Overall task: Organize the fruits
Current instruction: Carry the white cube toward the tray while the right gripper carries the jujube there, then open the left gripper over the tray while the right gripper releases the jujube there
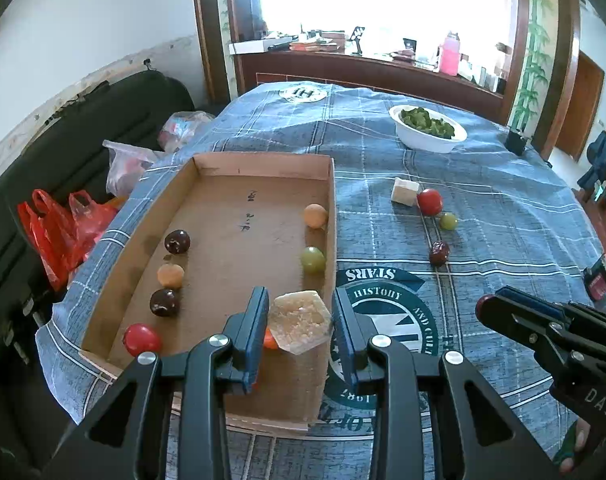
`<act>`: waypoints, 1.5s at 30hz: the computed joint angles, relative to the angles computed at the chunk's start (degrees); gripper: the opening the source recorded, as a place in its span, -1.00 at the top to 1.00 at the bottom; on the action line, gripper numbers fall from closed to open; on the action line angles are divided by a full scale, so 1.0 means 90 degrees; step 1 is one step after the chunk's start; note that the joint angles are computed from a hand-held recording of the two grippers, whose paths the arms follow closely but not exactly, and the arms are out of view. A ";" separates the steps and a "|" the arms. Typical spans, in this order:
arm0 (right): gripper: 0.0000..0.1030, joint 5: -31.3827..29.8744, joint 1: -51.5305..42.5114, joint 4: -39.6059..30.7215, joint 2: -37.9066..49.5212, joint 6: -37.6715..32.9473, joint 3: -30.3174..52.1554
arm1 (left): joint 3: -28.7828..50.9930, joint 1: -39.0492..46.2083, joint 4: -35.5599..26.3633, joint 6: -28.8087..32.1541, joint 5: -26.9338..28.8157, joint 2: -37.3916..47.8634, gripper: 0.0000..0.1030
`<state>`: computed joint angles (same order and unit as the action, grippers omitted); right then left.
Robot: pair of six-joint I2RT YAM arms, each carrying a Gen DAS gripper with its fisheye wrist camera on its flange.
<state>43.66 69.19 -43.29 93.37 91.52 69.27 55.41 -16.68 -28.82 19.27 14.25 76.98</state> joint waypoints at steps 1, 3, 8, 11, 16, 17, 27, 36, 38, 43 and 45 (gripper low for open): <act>0.57 -0.0015 -0.0022 0.0033 0.0013 -0.0048 0.0012 | 0.0005 0.0015 0.0003 0.0004 0.0008 0.0018 0.39; 0.57 -0.0045 -0.0063 0.0082 0.0050 -0.0139 0.0050 | 0.0026 0.0040 0.0007 0.0014 0.0019 0.0069 0.39; 0.57 -0.0155 -0.0179 0.0266 0.0115 -0.0338 0.0063 | 0.0132 0.0158 -0.0008 0.0047 0.0082 0.0230 0.39; 0.57 -0.0201 -0.0239 0.0324 0.0141 -0.0421 0.0076 | 0.0224 0.0247 -0.0037 0.0058 0.0131 0.0363 0.39; 0.57 -0.0348 -0.0398 0.0563 0.0185 -0.0646 0.0030 | 0.0342 0.0354 -0.0050 0.0056 0.0152 0.0577 0.39; 0.57 -0.0383 -0.0431 0.0623 0.0201 -0.0693 0.0021 | 0.0379 0.0387 -0.0076 0.0056 0.0180 0.0623 0.39; 0.56 -0.0744 -0.0821 0.1179 0.0296 -0.1240 -0.0042 | 0.1362 0.0881 -0.0399 -0.0084 0.0414 0.1587 0.39; 0.56 -0.1317 -0.1548 0.1839 0.0608 -0.2361 0.0309 | 0.2612 0.0897 -0.0510 -0.0372 0.0195 0.2660 0.39; 0.56 -0.1467 -0.1663 0.1917 0.0800 -0.2577 0.0517 | 0.2895 0.0843 -0.0570 -0.0420 0.0134 0.2905 0.39; 0.56 -0.1965 -0.2012 0.2093 0.1465 -0.3159 0.1210 | 0.3850 0.0680 -0.0870 -0.0593 -0.0081 0.3717 0.39; 0.56 -0.2225 -0.2174 0.2062 0.1825 -0.3372 0.1605 | 0.4199 0.0603 -0.0949 -0.0645 -0.0206 0.4029 0.39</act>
<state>23.63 49.62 -24.73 109.80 61.17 83.72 93.20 -11.26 -37.36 13.47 12.40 113.24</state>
